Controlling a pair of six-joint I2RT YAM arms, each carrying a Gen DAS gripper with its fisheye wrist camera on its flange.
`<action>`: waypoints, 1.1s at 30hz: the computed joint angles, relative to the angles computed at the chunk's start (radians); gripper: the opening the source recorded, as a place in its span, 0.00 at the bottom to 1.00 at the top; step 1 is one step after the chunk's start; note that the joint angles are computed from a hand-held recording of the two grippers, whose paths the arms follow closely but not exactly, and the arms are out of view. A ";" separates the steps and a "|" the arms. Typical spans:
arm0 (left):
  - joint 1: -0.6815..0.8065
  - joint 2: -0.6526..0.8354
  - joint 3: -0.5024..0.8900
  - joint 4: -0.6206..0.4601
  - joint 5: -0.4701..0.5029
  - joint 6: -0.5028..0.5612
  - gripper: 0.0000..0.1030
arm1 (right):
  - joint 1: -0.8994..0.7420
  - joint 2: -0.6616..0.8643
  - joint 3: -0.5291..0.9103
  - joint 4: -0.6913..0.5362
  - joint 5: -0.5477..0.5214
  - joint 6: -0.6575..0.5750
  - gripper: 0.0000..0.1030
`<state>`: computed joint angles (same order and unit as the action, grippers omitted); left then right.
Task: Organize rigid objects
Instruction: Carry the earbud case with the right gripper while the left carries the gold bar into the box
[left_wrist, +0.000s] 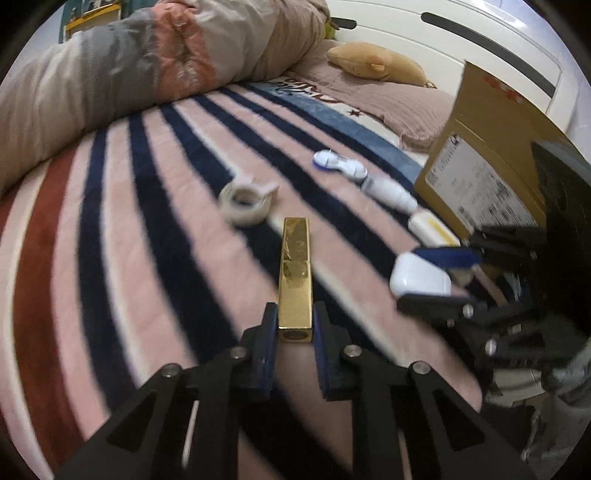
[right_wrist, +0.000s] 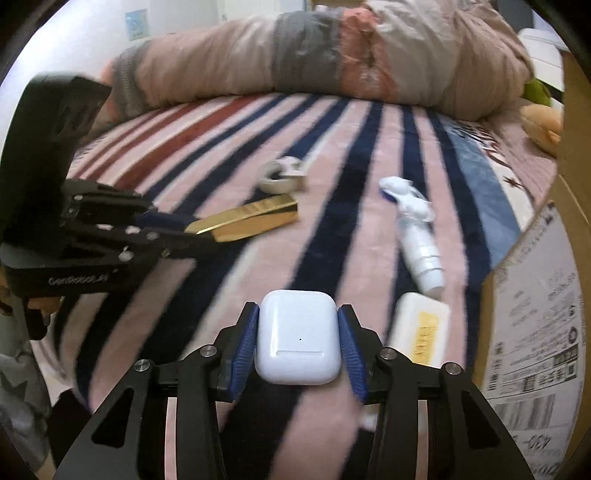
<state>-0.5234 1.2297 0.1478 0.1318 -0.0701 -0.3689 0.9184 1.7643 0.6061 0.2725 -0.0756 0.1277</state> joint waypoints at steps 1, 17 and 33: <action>-0.027 -0.070 -0.016 -0.069 -0.021 -0.032 0.15 | 0.005 -0.001 -0.001 0.003 -0.023 -0.005 0.38; -0.091 0.120 -0.001 0.096 -0.168 -0.157 0.15 | 0.084 0.015 0.044 -0.071 0.025 -0.030 0.38; -0.670 -0.325 0.491 -0.846 -0.650 -0.487 0.15 | 0.009 -0.820 -0.111 -0.365 -0.042 -0.059 0.38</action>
<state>-1.1932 0.9049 0.6387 -0.7142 -0.7206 -0.8558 0.9277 0.9441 0.4951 -0.0923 -0.1179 0.0685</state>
